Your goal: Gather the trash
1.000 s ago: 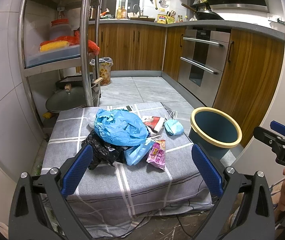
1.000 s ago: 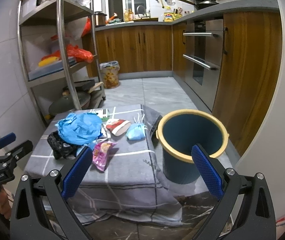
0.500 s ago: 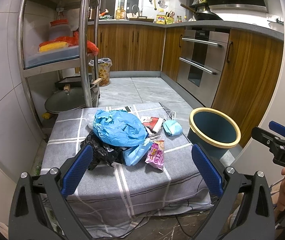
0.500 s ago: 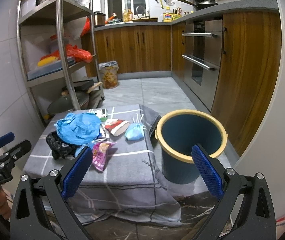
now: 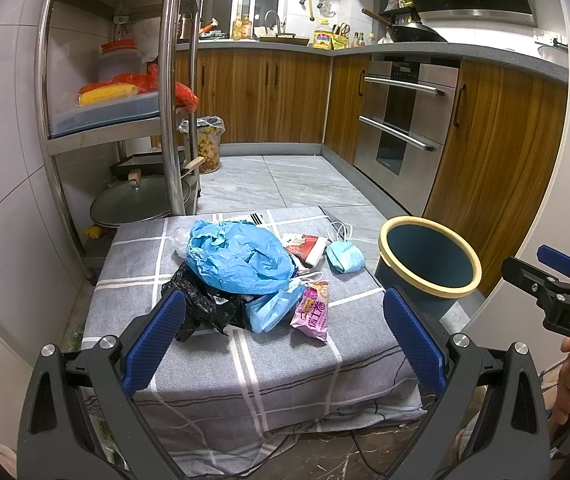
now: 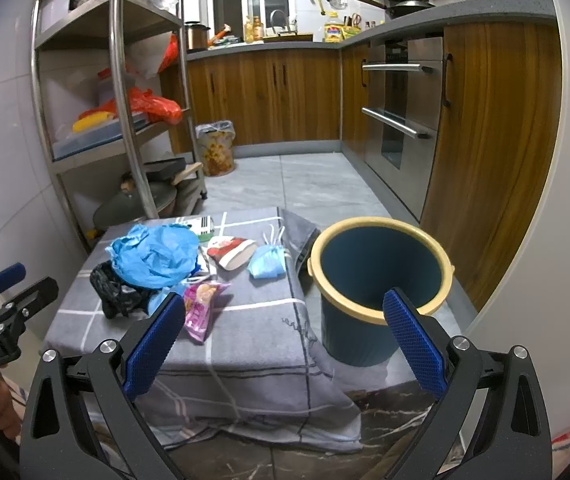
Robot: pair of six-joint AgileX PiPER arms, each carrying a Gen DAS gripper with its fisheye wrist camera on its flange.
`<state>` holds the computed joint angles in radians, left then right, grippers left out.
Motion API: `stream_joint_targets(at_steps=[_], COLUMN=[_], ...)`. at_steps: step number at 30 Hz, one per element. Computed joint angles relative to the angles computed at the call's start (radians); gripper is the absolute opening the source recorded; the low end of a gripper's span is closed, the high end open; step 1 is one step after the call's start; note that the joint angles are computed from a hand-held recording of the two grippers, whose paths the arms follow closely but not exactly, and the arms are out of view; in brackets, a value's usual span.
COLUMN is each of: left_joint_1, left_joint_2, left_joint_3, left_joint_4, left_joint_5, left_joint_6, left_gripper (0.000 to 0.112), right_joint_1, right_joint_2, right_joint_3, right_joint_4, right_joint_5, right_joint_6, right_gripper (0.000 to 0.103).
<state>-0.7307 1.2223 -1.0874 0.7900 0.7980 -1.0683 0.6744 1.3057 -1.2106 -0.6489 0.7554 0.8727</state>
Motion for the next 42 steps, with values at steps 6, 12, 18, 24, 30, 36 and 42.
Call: stream_joint_targets(at_steps=[6,12,18,24,30,36,42], left_joint_1=[0.002,0.000,0.012,0.169,0.365,0.529,0.624], left_joint_2=[-0.002,0.000,0.006,0.037,0.139,0.299,0.495], left_joint_3=[0.002,0.000,-0.006,-0.026,-0.111,-0.267,-0.492], left_joint_4=[0.000,0.002,-0.018,-0.188,-0.458,-0.716,-0.906], left_joint_5=[-0.003,0.000,0.007,-0.039,-0.017,0.051,0.148], left_joint_6=[-0.001,-0.002,0.023,0.165,0.430,0.739,0.953], left_gripper=[0.098,0.098,0.098,0.098,0.089,0.073,0.071], right_joint_1=[0.006,0.002,-0.010,-0.040,-0.054,-0.111,-0.153], right_joint_2=[0.003,0.002,0.007,0.059,0.175,0.336,0.498], right_joint_3=[-0.001,0.002,0.009,-0.031,-0.135,-0.279,-0.405], right_joint_4=[-0.007,-0.005,0.026,0.223,0.387,0.594,0.738], right_joint_5=[0.002,-0.003,-0.022,-0.069,-0.052,-0.013,0.033], right_joint_6=[0.007,0.004,-0.018,-0.200,-0.351,-0.514,-0.630], right_gripper=[0.098,0.098,0.098,0.098,0.098,0.097,0.096])
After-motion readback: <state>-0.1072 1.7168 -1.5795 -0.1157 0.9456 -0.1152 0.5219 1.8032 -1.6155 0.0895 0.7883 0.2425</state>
